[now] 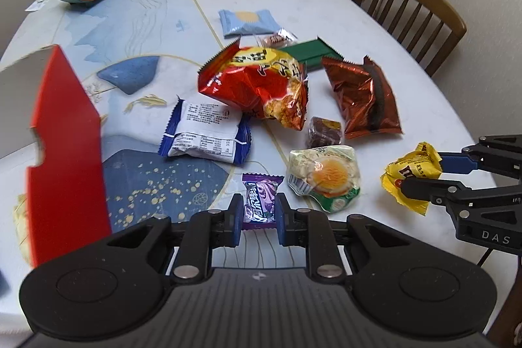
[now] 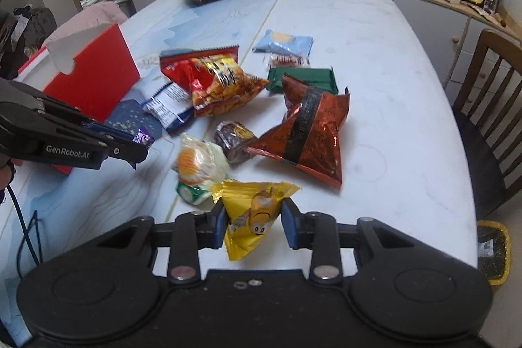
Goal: Organize snacks
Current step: 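Carry both snacks into the red box and open both tools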
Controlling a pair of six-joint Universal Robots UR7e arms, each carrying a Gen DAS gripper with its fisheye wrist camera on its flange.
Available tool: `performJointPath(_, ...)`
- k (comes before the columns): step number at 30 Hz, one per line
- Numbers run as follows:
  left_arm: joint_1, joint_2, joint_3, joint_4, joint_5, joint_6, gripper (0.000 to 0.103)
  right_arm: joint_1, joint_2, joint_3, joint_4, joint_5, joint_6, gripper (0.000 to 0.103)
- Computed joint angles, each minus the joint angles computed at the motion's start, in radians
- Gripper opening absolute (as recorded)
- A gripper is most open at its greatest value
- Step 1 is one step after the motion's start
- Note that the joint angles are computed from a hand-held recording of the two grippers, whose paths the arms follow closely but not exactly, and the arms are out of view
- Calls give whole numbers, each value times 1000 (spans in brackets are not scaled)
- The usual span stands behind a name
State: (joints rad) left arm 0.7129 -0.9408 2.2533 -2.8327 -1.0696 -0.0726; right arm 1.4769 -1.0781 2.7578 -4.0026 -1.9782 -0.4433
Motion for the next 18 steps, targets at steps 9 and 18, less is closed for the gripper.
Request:
performJointPath(9, -37, -148, 72, 27, 6, -54, 20, 184, -71, -2, 73, -97, 103, 32)
performJointPath(18, -69, -326, 123, 107, 52, -89, 20, 391, -94, -80, 225, -202, 212, 32)
